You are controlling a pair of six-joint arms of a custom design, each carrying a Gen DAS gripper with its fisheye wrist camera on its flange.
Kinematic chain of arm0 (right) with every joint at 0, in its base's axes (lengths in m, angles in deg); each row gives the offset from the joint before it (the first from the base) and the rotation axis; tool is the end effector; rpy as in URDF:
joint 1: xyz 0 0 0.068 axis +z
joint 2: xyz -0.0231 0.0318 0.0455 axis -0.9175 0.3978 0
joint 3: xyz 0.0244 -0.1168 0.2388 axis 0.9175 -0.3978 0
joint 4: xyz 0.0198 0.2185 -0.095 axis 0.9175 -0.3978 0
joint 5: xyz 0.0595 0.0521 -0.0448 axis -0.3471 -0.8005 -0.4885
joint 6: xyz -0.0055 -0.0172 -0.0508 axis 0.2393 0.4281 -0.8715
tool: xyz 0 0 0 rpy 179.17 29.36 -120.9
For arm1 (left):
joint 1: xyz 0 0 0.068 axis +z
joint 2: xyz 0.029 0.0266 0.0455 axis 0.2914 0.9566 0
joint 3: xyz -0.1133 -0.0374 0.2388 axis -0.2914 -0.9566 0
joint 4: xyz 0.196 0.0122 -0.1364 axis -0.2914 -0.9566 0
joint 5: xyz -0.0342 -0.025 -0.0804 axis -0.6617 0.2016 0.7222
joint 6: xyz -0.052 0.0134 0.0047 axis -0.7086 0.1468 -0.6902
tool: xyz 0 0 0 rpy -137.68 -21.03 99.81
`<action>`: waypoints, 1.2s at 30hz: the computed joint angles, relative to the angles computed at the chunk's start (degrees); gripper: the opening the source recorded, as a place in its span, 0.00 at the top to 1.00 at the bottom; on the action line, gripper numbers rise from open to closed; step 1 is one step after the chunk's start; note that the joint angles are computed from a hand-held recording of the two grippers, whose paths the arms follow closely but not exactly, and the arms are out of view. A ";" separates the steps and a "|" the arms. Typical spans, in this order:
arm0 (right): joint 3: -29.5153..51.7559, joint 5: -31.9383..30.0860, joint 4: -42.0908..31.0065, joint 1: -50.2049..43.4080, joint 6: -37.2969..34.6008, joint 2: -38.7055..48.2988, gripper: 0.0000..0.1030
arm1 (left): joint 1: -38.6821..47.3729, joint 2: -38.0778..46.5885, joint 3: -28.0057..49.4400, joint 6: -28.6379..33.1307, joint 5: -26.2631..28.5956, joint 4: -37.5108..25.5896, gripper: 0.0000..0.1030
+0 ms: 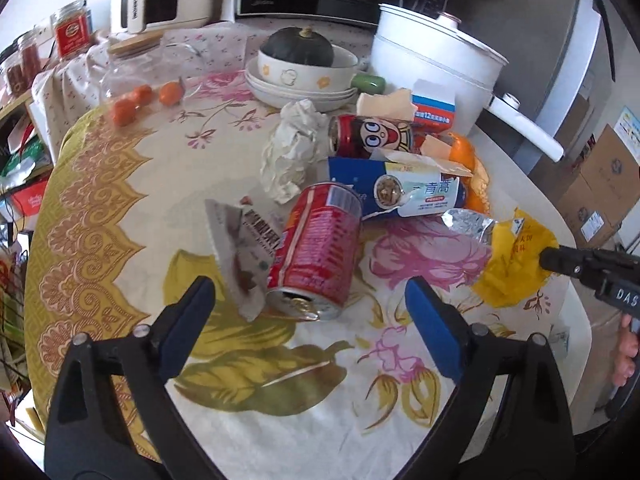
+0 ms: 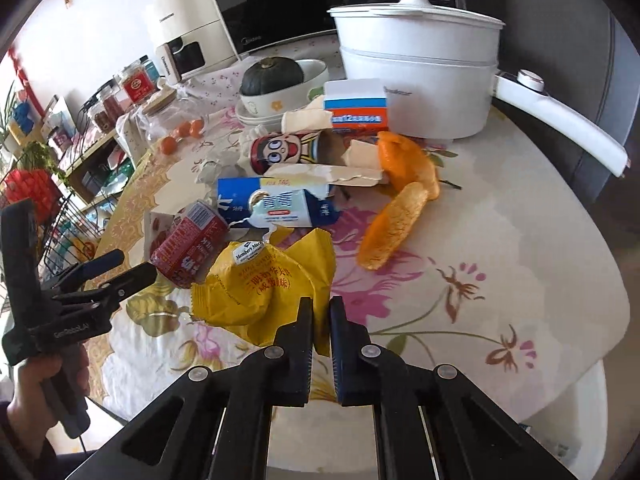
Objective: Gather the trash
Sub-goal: 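Reach the right tool to the yellow snack bag and grasp it, then grasp the red can with the left tool while the right holds the yellow bag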
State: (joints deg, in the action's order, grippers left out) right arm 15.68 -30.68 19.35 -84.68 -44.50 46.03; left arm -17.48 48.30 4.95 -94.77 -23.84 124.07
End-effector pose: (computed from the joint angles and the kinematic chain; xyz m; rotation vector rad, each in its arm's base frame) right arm 0.2798 -0.0742 0.0620 -0.5533 2.5553 0.3744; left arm 0.2002 -0.1224 0.0312 -0.2139 2.4497 -0.1010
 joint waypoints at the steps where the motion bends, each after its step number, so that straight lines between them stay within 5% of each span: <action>1: 0.87 0.04 -1.30 -1.19 -0.71 0.01 0.92 | 0.10 1.15 1.26 0.74 0.05 -0.46 0.10; 7: 4.42 -0.20 -6.96 -6.64 -4.50 0.06 0.92 | 3.27 8.07 6.30 0.62 3.53 -0.35 0.24; 11: 4.97 -0.08 -8.12 -8.53 -6.09 -0.06 0.92 | 4.14 10.27 6.23 -0.48 5.05 2.29 0.43; 24: 4.40 -3.41 -13.07 -15.84 -11.13 -5.85 0.92 | -1.56 0.11 -1.40 -7.09 2.46 4.07 0.45; 36: 6.49 -5.27 -20.57 -27.51 -19.98 -9.09 0.92 | -14.43 -9.45 1.00 -11.08 -5.28 -3.36 0.46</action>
